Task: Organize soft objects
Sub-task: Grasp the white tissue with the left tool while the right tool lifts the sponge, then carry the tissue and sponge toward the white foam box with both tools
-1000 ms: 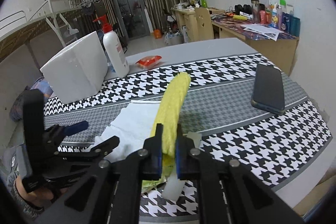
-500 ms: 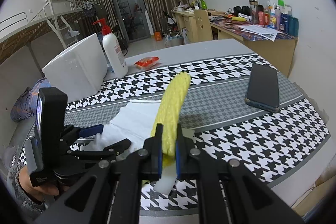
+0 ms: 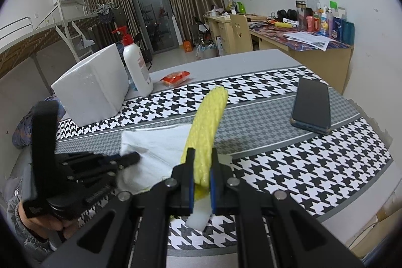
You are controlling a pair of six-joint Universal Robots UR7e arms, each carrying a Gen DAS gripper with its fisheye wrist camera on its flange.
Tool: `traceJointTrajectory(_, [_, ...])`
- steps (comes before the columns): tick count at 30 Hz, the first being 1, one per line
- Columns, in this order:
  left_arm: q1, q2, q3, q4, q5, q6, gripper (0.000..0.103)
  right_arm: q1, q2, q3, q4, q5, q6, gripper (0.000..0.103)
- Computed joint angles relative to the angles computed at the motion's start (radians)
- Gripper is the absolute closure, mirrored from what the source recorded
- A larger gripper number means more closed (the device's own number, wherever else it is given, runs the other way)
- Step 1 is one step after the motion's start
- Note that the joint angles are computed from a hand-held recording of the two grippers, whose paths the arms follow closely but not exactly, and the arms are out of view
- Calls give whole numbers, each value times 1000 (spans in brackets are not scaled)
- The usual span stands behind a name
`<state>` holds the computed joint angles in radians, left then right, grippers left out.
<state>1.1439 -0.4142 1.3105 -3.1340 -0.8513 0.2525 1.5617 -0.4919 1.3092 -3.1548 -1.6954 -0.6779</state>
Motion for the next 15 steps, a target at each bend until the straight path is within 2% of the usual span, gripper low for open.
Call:
traceJointTrajectory(5, [-18, -36, 68, -109, -6, 45, 100, 8, 1, 7, -8, 7, -9, 91])
traceJointTrajectory(12, [-51, -53, 128, -258, 60, 117, 100, 19, -1, 14, -17, 25, -23, 91])
traceJointTrajectory(15, [-58, -64, 145, -284, 75, 125, 100, 22, -1, 17, -25, 32, -27, 91])
